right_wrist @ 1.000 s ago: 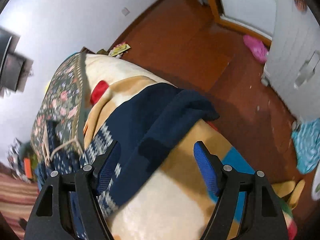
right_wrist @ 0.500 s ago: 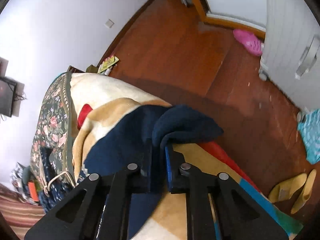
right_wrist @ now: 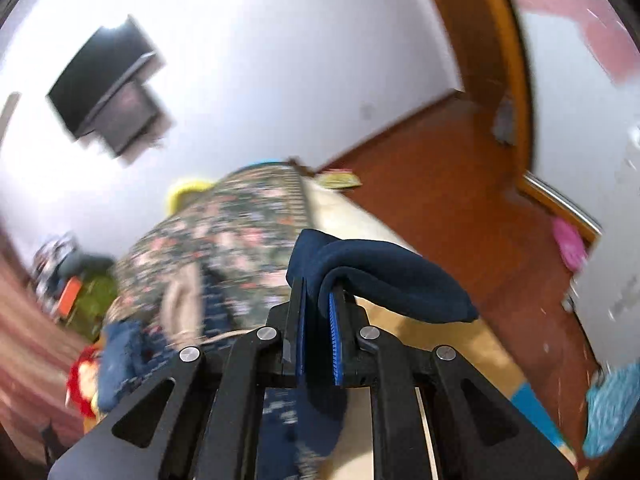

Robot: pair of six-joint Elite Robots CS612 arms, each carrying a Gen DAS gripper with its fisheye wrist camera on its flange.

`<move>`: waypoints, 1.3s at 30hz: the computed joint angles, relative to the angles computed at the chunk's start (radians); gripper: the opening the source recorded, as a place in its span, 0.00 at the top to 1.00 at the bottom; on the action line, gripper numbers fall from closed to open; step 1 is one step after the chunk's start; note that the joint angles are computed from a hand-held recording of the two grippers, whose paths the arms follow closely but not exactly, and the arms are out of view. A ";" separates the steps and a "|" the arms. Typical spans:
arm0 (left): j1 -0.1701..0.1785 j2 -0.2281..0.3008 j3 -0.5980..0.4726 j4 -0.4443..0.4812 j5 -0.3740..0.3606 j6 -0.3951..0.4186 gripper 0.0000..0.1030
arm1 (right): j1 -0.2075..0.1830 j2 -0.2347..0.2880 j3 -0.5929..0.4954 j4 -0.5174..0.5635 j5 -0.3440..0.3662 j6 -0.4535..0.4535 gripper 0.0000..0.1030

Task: Fold large clothes

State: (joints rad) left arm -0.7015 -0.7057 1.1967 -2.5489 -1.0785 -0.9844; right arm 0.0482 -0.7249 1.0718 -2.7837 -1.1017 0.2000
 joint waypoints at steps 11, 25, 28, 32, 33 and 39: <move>-0.023 -0.077 0.133 -0.057 0.050 -0.022 0.10 | 0.105 0.021 -0.013 0.235 0.077 -0.234 0.91; -0.026 -0.098 0.185 -0.046 0.015 -0.061 0.10 | 0.162 0.054 -0.046 0.697 -0.011 -0.443 0.80; -0.024 -0.082 0.153 -0.045 0.004 -0.034 0.10 | 0.149 0.041 -0.039 0.734 0.026 -0.475 0.58; -0.020 -0.051 0.085 -0.035 -0.010 0.029 0.10 | 0.128 0.005 0.012 0.673 0.036 -0.513 0.55; -0.019 -0.037 0.056 -0.030 -0.016 0.054 0.10 | 0.126 0.000 0.024 0.647 0.036 -0.507 0.55; -0.010 0.048 -0.116 0.016 -0.057 0.179 0.10 | 0.085 -0.039 0.106 0.415 -0.012 -0.425 0.54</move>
